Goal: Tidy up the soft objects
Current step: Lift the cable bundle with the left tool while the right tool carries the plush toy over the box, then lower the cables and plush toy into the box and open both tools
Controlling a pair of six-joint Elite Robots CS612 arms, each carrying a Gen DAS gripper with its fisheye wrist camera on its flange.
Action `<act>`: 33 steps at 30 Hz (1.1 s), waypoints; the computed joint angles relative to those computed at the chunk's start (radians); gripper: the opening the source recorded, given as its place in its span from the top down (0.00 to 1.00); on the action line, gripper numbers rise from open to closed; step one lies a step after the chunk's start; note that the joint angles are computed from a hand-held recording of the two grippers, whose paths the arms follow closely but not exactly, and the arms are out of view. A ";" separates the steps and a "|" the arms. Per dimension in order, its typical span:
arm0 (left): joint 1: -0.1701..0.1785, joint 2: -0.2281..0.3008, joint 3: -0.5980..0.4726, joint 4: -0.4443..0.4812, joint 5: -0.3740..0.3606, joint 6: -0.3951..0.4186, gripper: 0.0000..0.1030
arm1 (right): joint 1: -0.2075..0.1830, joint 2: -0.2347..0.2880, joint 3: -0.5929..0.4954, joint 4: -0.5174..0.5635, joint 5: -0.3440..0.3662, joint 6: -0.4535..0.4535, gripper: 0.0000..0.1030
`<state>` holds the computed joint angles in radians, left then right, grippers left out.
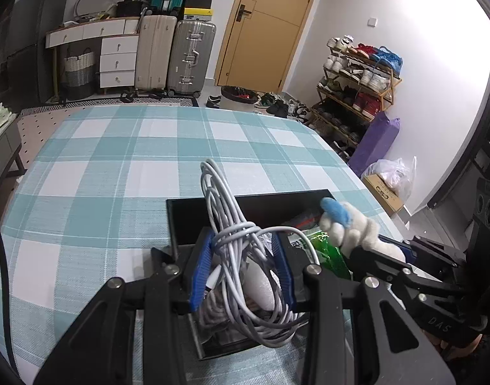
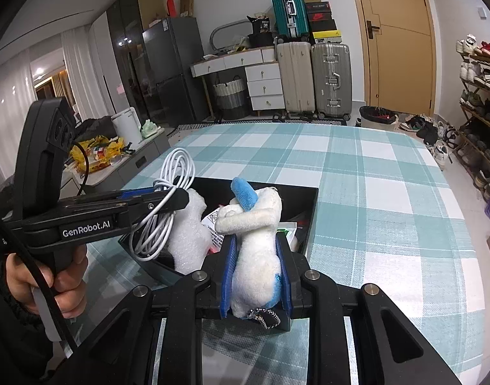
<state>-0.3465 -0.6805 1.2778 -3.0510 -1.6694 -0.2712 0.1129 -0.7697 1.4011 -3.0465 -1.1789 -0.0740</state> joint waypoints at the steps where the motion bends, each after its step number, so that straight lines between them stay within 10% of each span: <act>1: -0.001 0.001 -0.002 0.001 0.003 0.004 0.65 | 0.001 0.002 -0.003 0.004 -0.003 -0.002 0.77; 24: -0.017 0.009 -0.011 0.014 0.066 0.083 0.62 | 0.030 0.063 -0.108 0.104 -0.053 -0.079 0.77; 33: -0.023 -0.008 0.008 0.008 0.121 0.100 0.36 | 0.021 0.037 -0.058 0.016 -0.059 -0.076 0.40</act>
<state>-0.3693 -0.6884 1.2858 -3.0426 -1.5485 -0.1711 0.1337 -0.7326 1.3435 -3.0302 -1.2375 -0.1499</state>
